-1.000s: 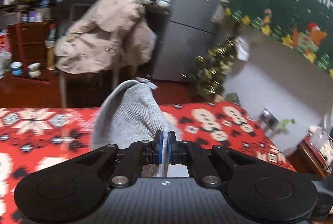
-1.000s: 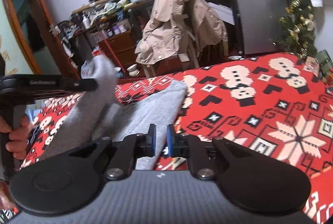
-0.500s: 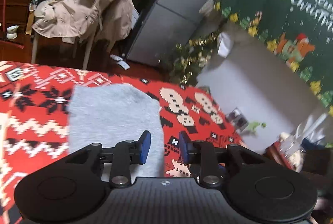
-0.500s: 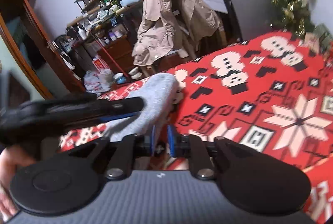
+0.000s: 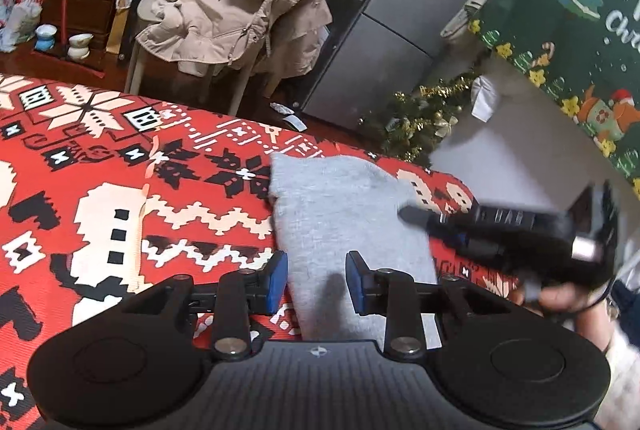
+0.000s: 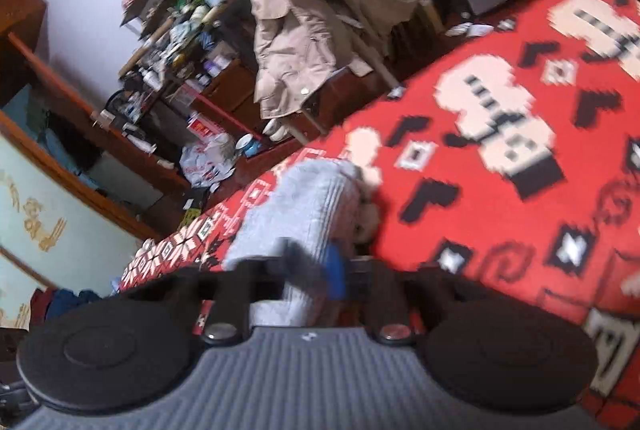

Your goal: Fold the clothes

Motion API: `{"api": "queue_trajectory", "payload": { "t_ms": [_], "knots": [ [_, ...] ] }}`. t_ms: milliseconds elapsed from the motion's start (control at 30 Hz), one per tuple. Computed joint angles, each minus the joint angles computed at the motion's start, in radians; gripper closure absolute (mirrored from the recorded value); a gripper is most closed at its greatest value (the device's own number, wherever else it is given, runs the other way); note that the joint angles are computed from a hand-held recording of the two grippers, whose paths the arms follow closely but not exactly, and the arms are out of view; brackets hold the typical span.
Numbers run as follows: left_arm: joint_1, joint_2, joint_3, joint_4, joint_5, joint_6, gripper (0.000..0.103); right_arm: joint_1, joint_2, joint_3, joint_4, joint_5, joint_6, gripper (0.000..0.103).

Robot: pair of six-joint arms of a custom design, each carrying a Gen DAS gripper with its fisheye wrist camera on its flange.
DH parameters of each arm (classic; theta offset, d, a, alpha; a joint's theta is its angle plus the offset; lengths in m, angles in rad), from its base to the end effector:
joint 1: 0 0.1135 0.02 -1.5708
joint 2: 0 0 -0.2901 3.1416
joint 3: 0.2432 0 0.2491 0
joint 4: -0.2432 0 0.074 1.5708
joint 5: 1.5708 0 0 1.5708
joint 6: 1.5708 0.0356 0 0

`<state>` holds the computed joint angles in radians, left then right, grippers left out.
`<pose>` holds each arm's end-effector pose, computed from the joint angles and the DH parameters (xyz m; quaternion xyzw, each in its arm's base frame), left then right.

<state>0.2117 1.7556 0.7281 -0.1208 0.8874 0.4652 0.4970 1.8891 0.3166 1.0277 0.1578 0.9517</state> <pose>0.2885 0.0338 0.1347 0.2009 0.8646 -0.3331 0.3180 0.2345 0.1208 0.0906 0.2335 0.8375 0.2728 0.4119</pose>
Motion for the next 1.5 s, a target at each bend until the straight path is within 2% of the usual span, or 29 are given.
{"api": "queue_trajectory", "payload": {
  "t_ms": [100,233,300,367,433,467,500,600,700,767,800,867,967,1067,1133,1167,1233,1333,1500],
  "knots": [
    [-0.013,0.004,0.006,0.002,-0.007,0.007,0.073,0.004,-0.075,0.068,-0.120,0.002,-0.095,0.094],
    [-0.027,-0.003,0.007,0.010,-0.019,0.012,0.074,-0.031,-0.093,0.133,-0.243,-0.018,-0.125,0.094],
    [-0.032,-0.011,0.001,0.016,-0.031,0.031,0.074,-0.063,-0.053,0.119,-0.225,-0.049,-0.092,0.094],
    [-0.036,-0.020,-0.010,0.026,-0.049,0.057,0.074,-0.079,-0.001,0.080,-0.135,-0.079,-0.059,0.091],
    [-0.035,-0.033,-0.019,0.027,-0.062,0.088,0.074,-0.079,0.037,0.033,-0.042,-0.090,-0.031,0.082],
    [-0.032,-0.039,-0.023,0.021,-0.063,0.108,0.074,-0.064,0.030,0.007,-0.015,-0.075,-0.022,0.076],
    [-0.027,-0.046,-0.027,0.008,-0.060,0.136,0.074,-0.049,0.024,-0.019,0.011,-0.058,-0.013,0.075],
    [-0.002,-0.086,-0.046,-0.046,-0.035,0.239,0.074,0.002,0.011,-0.095,0.093,-0.003,0.016,0.075],
    [0.040,-0.118,-0.060,-0.150,0.036,0.398,0.073,0.136,-0.006,-0.170,0.156,0.069,0.061,0.075],
    [0.053,-0.136,-0.080,-0.194,0.051,0.482,0.087,0.267,-0.038,-0.182,0.108,0.174,0.103,0.076],
    [0.056,-0.147,-0.094,-0.206,0.050,0.514,0.090,0.337,-0.062,-0.174,0.050,0.244,0.137,0.076],
    [0.060,-0.155,-0.118,-0.231,0.046,0.569,0.094,0.458,-0.051,-0.168,0.016,0.367,0.236,0.076],
    [0.067,-0.160,-0.147,-0.259,0.055,0.640,0.095,0.556,0.008,-0.161,0.029,0.459,0.371,0.076],
    [0.050,-0.179,-0.196,-0.200,0.030,0.653,0.095,0.595,0.057,-0.153,0.066,0.483,0.414,0.076],
    [0.019,-0.177,-0.238,-0.108,-0.015,0.640,0.096,0.599,0.044,-0.118,-0.022,0.475,0.394,0.092],
    [0.012,-0.178,-0.261,-0.065,-0.027,0.644,0.095,0.599,0.029,-0.098,-0.092,0.470,0.389,0.095],
    [0.007,-0.194,-0.293,-0.015,-0.033,0.665,0.095,0.589,0.046,-0.094,-0.083,0.456,0.379,0.095],
    [0.014,-0.187,-0.291,-0.017,-0.034,0.691,0.095,0.581,0.060,-0.097,-0.061,0.447,0.360,0.095],
    [0.020,-0.171,-0.247,-0.084,-0.028,0.656,0.094,0.591,0.002,-0.089,-0.147,0.463,0.348,0.093]
  ]
}}
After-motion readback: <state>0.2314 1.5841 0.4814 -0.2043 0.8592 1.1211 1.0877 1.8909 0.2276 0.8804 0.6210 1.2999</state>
